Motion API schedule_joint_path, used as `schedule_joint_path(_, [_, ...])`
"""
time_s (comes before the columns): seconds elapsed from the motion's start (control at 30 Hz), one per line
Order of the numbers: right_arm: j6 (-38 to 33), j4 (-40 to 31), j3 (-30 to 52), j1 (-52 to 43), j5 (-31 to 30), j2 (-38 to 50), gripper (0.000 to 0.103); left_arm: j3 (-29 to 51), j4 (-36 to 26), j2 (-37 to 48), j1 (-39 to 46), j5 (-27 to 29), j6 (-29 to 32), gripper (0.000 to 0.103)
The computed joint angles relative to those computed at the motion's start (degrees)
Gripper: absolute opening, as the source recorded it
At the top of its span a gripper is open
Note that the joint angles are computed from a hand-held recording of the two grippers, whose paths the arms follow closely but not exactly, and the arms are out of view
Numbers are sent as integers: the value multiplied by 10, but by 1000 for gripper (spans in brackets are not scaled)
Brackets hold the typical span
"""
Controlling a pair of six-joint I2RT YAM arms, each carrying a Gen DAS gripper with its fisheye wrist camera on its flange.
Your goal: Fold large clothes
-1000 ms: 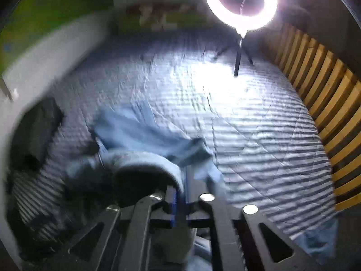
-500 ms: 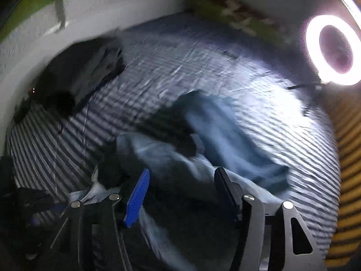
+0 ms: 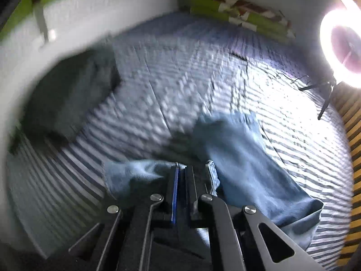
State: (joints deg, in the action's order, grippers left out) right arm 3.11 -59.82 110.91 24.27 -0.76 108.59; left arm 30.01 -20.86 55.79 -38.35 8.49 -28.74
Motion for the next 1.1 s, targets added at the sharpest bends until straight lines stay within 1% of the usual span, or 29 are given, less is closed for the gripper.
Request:
schedule_joint_path(0.07, [12,-22,58,1,-15,12,5,3,-14,1,11,1,5,12])
schedule_joint_path(0.1, [18,-25,79,3,-19,18,5,7,-24,-4,7,-12,4,13])
schedule_joint_path(0.13, [26,-17,93,4,-20,20,0,11,-34,-10,8,-24,3,15])
schedule_joint_path(0.17, [30,17,89,6,-2,11,0,15,-41,-18,17,-25,5,19])
schedule_joint_path(0.2, [30,13,114,16,27,23,0,19,-44,-26,28,-20,8,23])
schedule_joint_path(0.23, [23,-15,159,20,53,47,3,24,-48,-32,37,-17,7,25])
schedule_joint_path(0.27, [20,-48,198,17,44,68,5,30,-52,-37,50,-10,10,29])
schedule_joint_path(0.3, [17,-68,214,10,19,76,11,35,-53,-41,66,1,14,30])
schedule_joint_path(0.33, [16,-82,212,4,-7,75,17,39,-55,-42,76,9,16,31])
schedule_joint_path(0.37, [15,-82,183,0,-20,57,19,44,-57,-40,86,15,20,31])
schedule_joint_path(0.43, [-4,-76,101,-5,-44,11,30,54,-64,-37,104,13,27,32])
schedule_joint_path(0.47, [-11,-64,31,-9,-65,-26,33,56,-64,-37,116,19,29,32])
schedule_joint_path(0.5, [-11,-56,-30,-11,-84,-55,39,56,-65,-37,134,26,31,33])
schedule_joint_path(0.53, [-10,-44,-78,-8,-98,-75,44,59,-65,-34,156,37,36,33])
schedule_joint_path(0.57, [-20,-39,-135,-7,-120,-100,45,57,-66,-34,174,46,40,34])
schedule_joint_path(0.6, [-26,-23,-198,7,-119,-129,47,56,-68,-33,198,56,41,34])
schedule_joint_path(0.63, [-31,4,-254,27,-92,-149,50,54,-67,-30,211,62,41,34])
schedule_joint_path(0.7, [-34,41,-316,59,-39,-156,54,48,-64,-28,242,84,41,34])
schedule_joint_path(0.73, [-27,56,-340,69,-24,-153,55,46,-64,-27,253,89,43,34])
schedule_joint_path(0.8, [-7,79,-372,83,-11,-140,57,48,-67,-21,257,78,47,34])
schedule_joint_path(0.87, [-2,107,-399,93,7,-143,57,49,-67,-19,259,78,47,34])
schedule_joint_path(0.9, [4,117,-413,96,12,-151,54,50,-67,-18,260,79,45,34])
schedule_joint_path(0.93, [11,115,-414,99,16,-156,33,51,-68,-21,258,78,43,34])
schedule_joint_path(0.97, [18,106,-416,102,23,-162,19,53,-68,-19,256,76,43,34])
schedule_joint_path(1.0, [21,98,-419,98,14,-176,10,56,-68,-19,253,71,42,34])
schedule_joint_path(1.1, [33,88,-439,90,15,-256,8,61,-74,-24,246,63,36,34])
